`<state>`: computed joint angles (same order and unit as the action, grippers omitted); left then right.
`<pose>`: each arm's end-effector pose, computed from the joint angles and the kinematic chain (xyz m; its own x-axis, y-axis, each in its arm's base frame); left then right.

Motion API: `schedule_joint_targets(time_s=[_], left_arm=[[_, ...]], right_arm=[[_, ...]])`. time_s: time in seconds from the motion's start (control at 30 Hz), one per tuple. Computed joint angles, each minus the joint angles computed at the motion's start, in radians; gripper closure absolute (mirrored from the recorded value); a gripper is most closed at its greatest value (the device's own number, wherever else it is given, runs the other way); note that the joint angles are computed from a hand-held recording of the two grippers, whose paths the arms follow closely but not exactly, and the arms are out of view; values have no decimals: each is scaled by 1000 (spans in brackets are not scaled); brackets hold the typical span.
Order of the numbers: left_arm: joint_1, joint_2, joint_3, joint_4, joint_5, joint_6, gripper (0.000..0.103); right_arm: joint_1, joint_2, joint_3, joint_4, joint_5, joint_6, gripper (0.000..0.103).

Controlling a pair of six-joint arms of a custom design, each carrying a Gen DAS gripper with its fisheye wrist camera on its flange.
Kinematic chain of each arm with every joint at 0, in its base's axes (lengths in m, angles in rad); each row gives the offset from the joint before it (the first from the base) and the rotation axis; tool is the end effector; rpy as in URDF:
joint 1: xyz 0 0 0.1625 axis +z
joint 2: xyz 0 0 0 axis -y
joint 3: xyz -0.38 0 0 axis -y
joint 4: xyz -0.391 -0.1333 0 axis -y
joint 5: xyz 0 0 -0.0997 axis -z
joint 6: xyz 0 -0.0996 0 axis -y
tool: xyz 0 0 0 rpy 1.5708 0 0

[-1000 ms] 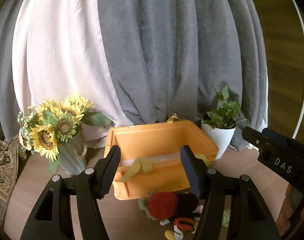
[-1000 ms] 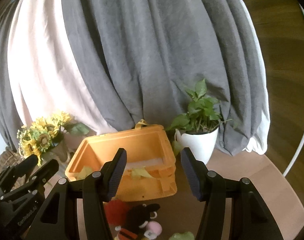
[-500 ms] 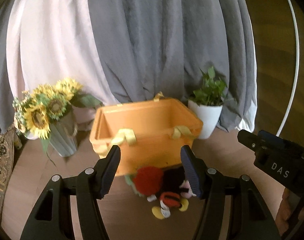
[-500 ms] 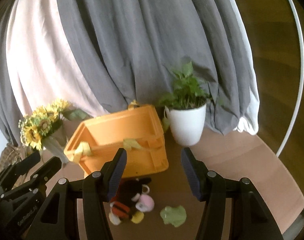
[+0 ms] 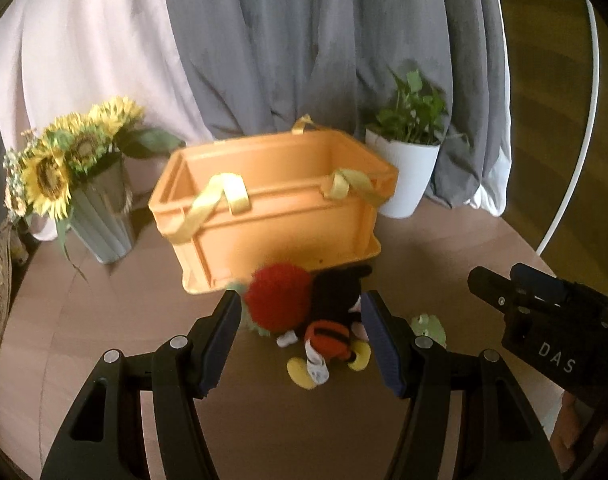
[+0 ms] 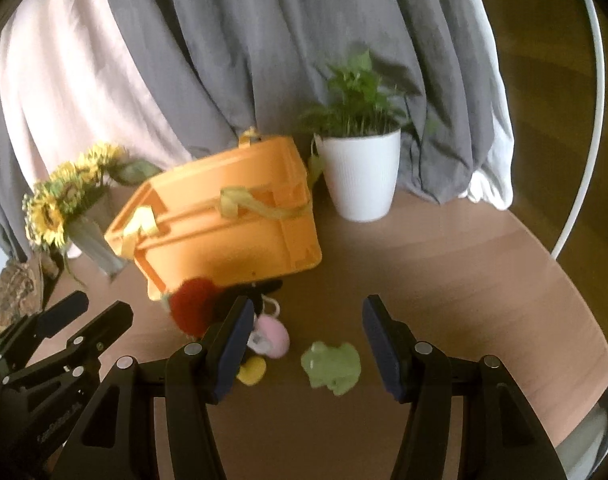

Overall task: Organize soft objects
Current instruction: 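Move both tools back down toward the plush toys beside the crate, then grasp the black mouse plush with the left tool while the right tool grasps the green frog toy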

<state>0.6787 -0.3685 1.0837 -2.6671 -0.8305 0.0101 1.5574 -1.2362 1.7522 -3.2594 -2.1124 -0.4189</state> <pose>-0.4732 -0.6392 0.0118 -0.6514 0.4230 -0.6298 0.7292 0.5785 -0.3656 0.0741 -0.5833 0.3873 -0.7790 0.2868 0.5575 -0.3412 0.5521 -0.7608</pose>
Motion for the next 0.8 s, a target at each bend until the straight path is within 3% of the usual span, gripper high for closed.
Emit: schedule_joint_targets(time_s=[0.4, 0.8], left_arm=[[24, 18, -14, 92, -24, -38, 41], [48, 93, -114, 159, -60, -40, 42]], right_arm=[[-36, 21, 5, 74, -13, 58, 45], [-85, 49, -17, 156, -1, 131, 45]])
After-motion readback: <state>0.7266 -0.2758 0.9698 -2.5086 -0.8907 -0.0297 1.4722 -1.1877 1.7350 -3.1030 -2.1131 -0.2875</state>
